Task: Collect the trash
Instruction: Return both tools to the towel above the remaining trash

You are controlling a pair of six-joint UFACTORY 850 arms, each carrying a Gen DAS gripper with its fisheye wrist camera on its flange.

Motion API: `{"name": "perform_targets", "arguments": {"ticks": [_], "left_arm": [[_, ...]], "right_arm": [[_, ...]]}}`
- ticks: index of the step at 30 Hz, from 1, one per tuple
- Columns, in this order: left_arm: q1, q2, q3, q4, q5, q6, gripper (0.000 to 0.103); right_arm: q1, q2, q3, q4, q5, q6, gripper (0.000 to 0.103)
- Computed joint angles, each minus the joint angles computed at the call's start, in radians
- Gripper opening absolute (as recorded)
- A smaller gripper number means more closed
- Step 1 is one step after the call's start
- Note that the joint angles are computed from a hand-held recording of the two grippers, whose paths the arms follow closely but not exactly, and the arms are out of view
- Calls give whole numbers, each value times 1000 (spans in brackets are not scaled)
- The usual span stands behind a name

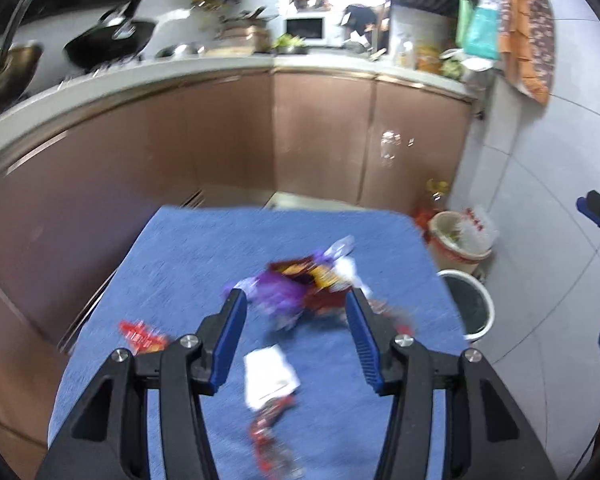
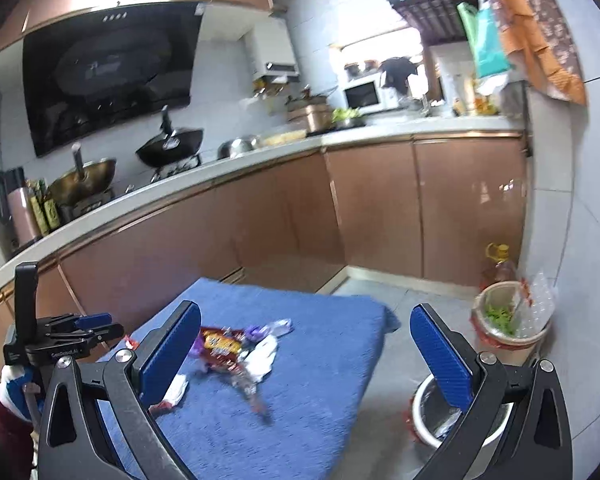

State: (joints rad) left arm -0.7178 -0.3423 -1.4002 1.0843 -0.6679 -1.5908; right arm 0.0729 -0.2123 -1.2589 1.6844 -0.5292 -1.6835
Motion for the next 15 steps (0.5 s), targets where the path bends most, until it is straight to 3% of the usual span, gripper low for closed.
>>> {"name": "perform_targets", "arguments": {"ticks": [7,15], "left_arm": [[20,-17,104,-108,76,46,50],[33,-59,172,-234,144,34,50]], "right_arm": [[71,-63,-32,-183,2,118,92],[168,-217,-131,-497,9,336,84]]}}
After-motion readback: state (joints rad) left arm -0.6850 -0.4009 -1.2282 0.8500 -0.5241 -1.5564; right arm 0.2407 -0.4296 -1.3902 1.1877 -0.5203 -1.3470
